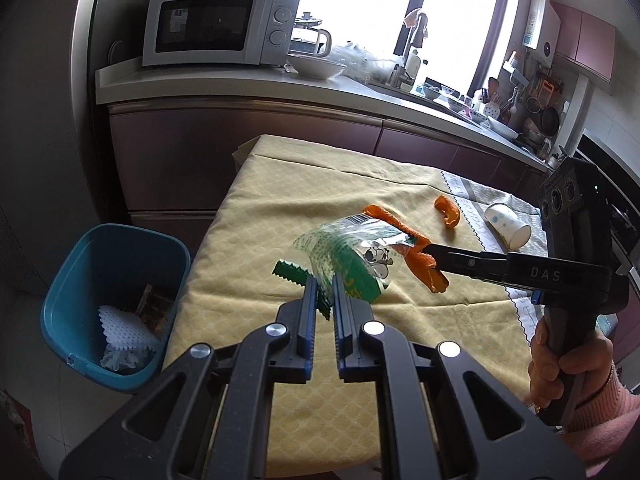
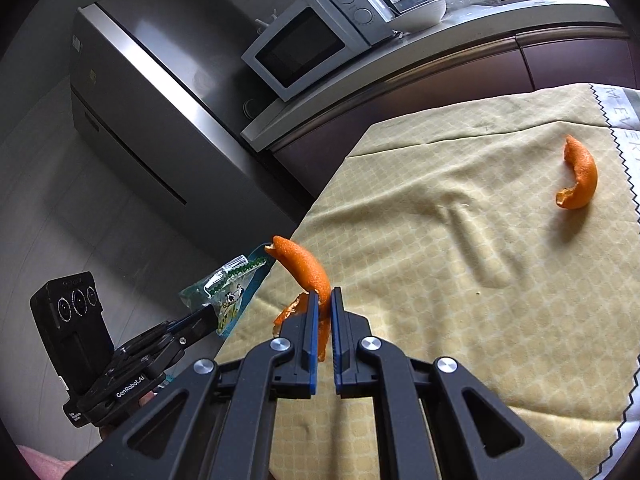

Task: Collect trash
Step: 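Carry the wrapper and orange peel over the teal bin with both grippers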

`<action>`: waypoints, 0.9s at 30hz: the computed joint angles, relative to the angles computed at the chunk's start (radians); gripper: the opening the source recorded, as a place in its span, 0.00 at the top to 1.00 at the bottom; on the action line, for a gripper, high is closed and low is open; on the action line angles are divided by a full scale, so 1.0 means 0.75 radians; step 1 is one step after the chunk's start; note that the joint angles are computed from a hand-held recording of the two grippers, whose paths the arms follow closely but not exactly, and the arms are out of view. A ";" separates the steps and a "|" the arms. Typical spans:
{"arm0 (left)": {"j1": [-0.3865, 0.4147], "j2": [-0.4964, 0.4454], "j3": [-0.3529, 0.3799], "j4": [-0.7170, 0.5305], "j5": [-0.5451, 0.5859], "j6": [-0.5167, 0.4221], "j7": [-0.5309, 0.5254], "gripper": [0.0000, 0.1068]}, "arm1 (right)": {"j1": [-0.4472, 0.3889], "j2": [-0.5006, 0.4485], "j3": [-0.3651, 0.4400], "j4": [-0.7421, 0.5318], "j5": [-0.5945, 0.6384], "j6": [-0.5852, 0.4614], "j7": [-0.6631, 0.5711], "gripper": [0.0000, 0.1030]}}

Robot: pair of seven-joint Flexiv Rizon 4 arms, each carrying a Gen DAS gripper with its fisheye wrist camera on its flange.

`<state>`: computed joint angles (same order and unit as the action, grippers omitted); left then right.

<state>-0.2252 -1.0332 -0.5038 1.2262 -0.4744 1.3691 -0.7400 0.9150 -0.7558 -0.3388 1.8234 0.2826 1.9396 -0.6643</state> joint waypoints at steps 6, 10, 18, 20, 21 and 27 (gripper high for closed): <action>0.026 0.009 0.001 0.025 -0.003 0.022 -0.015 0.92 | -0.076 -0.028 0.072 -0.088 -0.081 -0.037 0.001 0.95; 0.043 0.013 -0.002 0.040 -0.002 0.041 -0.029 0.92 | -0.096 -0.049 0.083 -0.141 -0.127 -0.065 0.016 0.95; 0.073 0.015 0.000 0.051 0.009 0.075 -0.069 0.92 | -0.167 -0.086 0.150 -0.239 -0.244 -0.116 0.044 0.95; 0.075 0.015 0.010 0.050 0.013 0.081 -0.086 0.92 | -0.186 -0.098 0.165 -0.267 -0.274 -0.130 0.052 0.95; 0.076 0.012 0.014 0.044 0.016 0.078 -0.093 0.92 | -0.197 -0.102 0.177 -0.279 -0.290 -0.137 0.054 0.95; 0.091 0.016 0.033 0.050 0.036 0.089 -0.124 0.92 | -0.262 -0.136 0.247 -0.356 -0.380 -0.171 0.070 0.95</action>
